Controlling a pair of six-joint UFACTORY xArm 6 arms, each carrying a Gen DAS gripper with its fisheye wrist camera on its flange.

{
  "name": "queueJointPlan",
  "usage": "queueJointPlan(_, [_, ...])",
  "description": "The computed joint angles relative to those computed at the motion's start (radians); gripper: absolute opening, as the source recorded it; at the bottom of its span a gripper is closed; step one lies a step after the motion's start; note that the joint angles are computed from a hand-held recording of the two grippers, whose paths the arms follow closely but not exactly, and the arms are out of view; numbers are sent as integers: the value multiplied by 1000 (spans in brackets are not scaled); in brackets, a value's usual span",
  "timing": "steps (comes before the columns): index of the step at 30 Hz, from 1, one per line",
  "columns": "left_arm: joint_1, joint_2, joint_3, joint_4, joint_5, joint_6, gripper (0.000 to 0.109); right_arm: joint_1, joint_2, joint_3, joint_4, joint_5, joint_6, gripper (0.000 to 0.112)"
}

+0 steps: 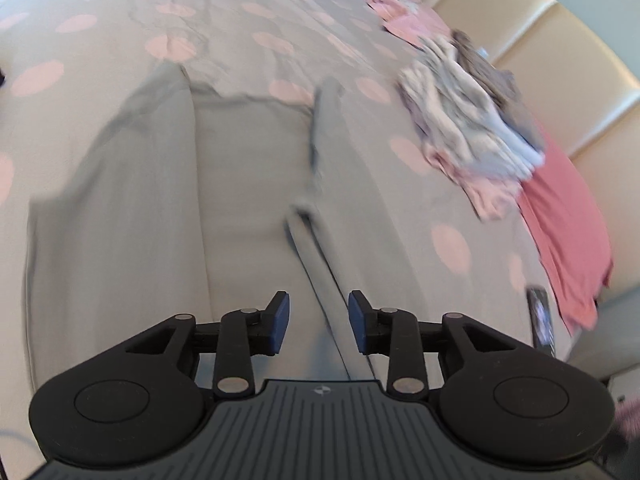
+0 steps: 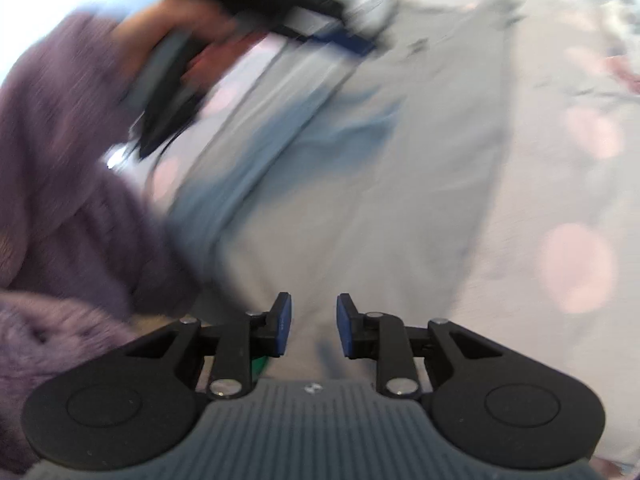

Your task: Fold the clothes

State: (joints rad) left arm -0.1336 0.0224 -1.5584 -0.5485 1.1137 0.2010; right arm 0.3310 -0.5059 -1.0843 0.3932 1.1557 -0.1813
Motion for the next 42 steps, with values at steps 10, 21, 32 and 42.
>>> queueJointPlan(10, [-10,-364,407,-149,86,188,44,-17,-89,108,-105,-23,79,30])
queueJointPlan(21, [-114,-497,584,-76,66,241,45,-35,-147,196,-80,0,12,39])
queueJointPlan(32, [-145,-502,596,-33,106,325,13,-70,-87,231,66,48,-88,9])
queueJointPlan(42, [-125,-459,552,-20,184,301,6,-58,-146,193,1,142,-37,5])
